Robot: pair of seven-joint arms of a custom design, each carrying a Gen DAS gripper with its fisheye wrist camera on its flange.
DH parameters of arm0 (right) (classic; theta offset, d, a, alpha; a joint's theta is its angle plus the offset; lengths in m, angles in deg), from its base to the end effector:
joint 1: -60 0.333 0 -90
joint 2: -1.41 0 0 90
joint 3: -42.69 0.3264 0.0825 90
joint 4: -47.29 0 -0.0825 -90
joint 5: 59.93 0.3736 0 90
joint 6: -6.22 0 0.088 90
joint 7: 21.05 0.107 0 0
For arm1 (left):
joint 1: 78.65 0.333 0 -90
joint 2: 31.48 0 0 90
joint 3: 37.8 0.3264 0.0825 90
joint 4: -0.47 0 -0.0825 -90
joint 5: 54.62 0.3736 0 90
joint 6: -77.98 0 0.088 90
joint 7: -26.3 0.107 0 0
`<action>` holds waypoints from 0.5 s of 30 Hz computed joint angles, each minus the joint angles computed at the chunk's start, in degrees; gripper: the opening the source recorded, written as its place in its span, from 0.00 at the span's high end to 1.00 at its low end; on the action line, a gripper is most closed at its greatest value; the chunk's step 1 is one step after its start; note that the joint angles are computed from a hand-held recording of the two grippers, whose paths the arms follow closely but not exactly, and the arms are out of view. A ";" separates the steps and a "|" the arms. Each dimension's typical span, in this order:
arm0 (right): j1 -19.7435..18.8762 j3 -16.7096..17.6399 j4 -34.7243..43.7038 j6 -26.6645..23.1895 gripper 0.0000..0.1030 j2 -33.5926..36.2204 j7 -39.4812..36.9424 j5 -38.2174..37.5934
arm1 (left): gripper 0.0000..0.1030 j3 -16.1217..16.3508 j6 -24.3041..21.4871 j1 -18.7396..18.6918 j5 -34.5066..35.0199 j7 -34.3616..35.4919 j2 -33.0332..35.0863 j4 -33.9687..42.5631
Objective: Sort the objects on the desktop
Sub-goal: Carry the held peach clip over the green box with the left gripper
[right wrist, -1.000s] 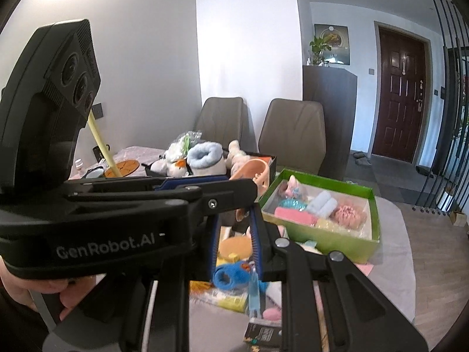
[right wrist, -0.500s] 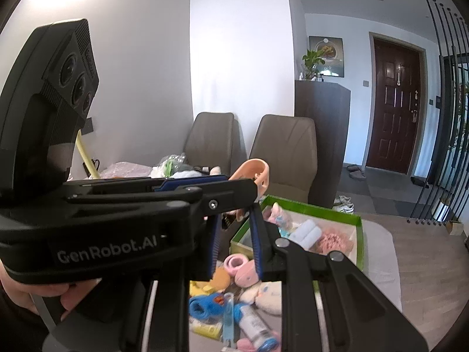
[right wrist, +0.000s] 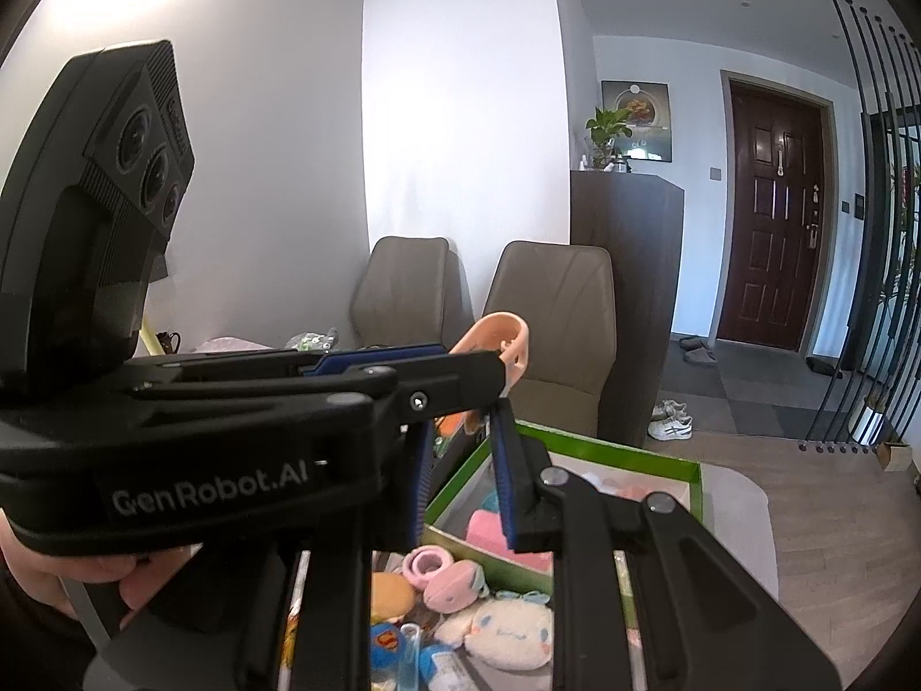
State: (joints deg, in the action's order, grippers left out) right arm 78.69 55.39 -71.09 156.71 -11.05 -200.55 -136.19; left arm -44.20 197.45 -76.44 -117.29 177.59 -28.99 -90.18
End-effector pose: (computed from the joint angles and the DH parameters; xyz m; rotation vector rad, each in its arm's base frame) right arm 0.4318 0.3030 0.6103 -1.4218 1.4801 -1.0164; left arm 0.5972 -0.0864 0.6879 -0.9761 2.3847 -1.6368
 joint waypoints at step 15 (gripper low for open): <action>-2.80 -3.04 1.76 4.57 0.80 2.56 1.74 -3.19 | 0.76 -3.91 1.54 -0.57 3.38 -3.88 10.54 12.17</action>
